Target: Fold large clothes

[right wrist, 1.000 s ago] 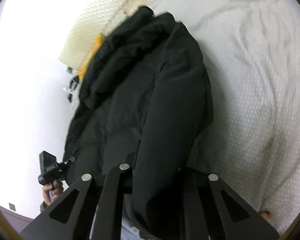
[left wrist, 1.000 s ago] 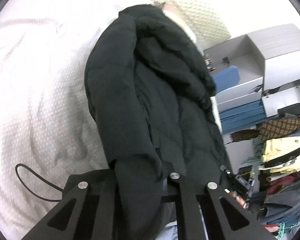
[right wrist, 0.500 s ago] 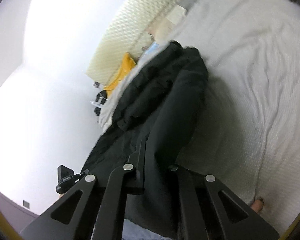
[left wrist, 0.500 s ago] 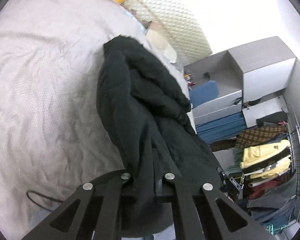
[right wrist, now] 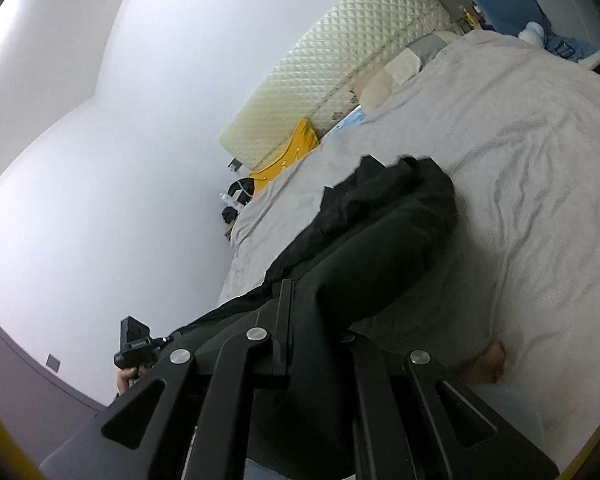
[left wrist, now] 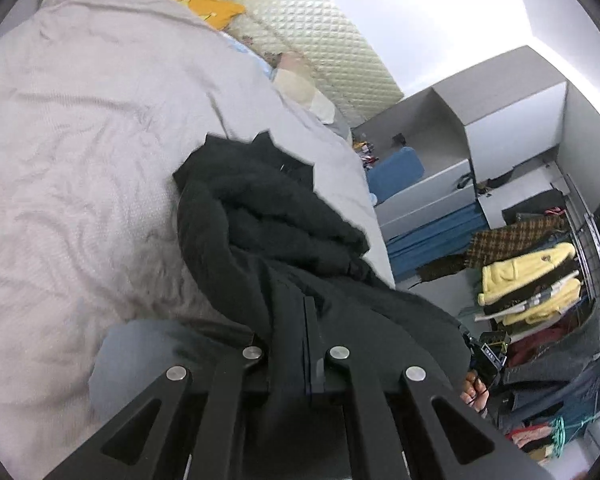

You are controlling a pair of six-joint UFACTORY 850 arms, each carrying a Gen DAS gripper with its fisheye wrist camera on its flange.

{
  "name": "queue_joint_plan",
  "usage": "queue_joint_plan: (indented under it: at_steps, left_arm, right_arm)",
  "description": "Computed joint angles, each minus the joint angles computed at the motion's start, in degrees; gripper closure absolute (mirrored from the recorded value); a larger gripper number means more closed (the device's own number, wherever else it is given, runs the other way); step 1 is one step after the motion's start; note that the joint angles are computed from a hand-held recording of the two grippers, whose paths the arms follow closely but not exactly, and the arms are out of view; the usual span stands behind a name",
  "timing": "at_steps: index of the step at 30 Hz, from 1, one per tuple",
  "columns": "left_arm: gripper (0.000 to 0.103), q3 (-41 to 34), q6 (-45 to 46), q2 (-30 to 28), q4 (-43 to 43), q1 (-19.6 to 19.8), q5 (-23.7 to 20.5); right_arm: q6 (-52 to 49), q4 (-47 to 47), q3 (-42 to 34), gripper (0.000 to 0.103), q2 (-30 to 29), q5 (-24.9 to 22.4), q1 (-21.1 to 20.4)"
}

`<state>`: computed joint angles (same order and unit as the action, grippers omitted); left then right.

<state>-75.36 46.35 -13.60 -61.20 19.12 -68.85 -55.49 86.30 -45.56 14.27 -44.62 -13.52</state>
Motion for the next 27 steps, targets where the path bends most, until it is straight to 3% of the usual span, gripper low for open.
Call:
queue_joint_plan:
  at_steps: [6, 12, 21, 27]
  left_arm:
    - [0.099, -1.57, 1.05, 0.92, -0.37, -1.20, 0.03]
    - [0.098, -8.22, -1.48, -3.21, -1.80, -3.93, 3.05]
    - [0.098, -27.60, -13.72, -14.39, 7.79, -9.79, 8.87]
    - [0.098, -45.55, -25.22, -27.35, 18.08, -13.62, 9.78]
  right_arm:
    - [5.38, -3.63, -1.99, 0.098, 0.56, 1.16, -0.77]
    - [6.59, -3.13, -9.54, 0.098, -8.29, 0.83, -1.98]
    - [18.16, -7.77, -27.27, 0.098, -24.61, 5.49, -0.18]
    - [34.94, -21.50, -42.13, 0.098, -37.18, 7.88, 1.72]
